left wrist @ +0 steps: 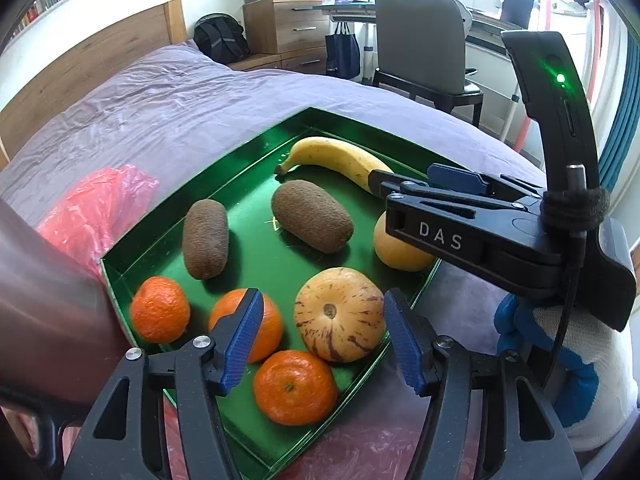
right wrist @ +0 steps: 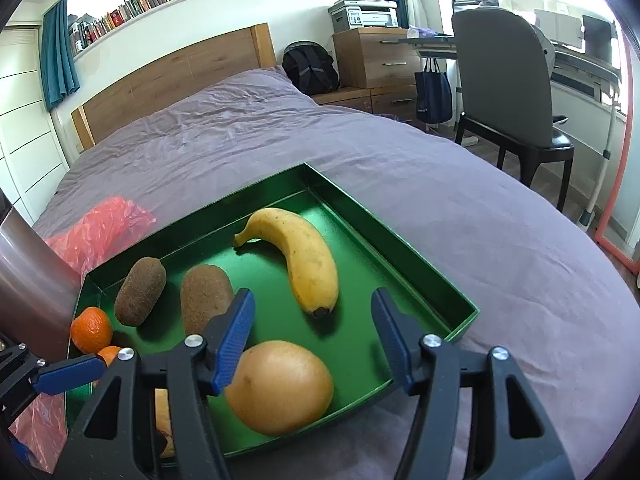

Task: Organize fruits
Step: 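Lower the striped fruit and pear into the tray and open both tools, then withdraw both open tools from the tray toward the remaining apple and kiwi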

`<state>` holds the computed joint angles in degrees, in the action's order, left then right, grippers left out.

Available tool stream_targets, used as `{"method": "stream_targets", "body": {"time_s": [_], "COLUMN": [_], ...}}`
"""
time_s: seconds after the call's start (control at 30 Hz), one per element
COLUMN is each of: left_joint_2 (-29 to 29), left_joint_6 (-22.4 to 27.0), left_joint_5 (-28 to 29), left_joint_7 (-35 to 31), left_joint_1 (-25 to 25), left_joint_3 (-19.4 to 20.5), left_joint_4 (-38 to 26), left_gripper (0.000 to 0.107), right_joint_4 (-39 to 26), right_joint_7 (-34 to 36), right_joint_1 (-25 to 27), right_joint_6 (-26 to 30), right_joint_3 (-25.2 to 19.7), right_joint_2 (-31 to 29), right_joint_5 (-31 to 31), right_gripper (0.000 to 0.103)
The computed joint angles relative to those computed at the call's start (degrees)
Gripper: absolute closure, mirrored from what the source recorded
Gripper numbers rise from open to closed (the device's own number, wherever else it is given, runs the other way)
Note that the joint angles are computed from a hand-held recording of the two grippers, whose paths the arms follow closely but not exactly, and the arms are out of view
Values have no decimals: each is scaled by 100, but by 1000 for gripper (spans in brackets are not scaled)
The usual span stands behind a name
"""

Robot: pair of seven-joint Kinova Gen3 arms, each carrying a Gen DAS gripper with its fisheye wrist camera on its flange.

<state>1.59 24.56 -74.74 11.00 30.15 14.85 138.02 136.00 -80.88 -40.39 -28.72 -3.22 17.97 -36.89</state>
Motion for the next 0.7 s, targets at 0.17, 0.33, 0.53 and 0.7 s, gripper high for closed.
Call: {"method": "stream_targets", "body": {"time_s": [0.17, 0.33, 0.53, 0.7], "left_joint_2": [-149, -213, -452, -738], "left_joint_6": [416, 1069, 1350, 1492], "left_joint_5": [-76, -215, 180, 821], "left_joint_7": [322, 775, 768, 539], "left_joint_1": [154, 482, 759, 801], "left_joint_3": [191, 528, 698, 938], "left_joint_4": [99, 246, 376, 458], "left_gripper": [51, 50, 50, 49], "right_joint_4": [21, 24, 36, 2], "right_joint_7": [163, 475, 650, 963], "right_joint_1": [-121, -264, -261, -364], "right_joint_6": [-71, -182, -261, -238], "right_joint_3": [48, 73, -8, -23], "right_joint_2": [-46, -62, -97, -178], "right_joint_5": [-230, -617, -803, -1080], "right_gripper": [53, 40, 35, 34]}}
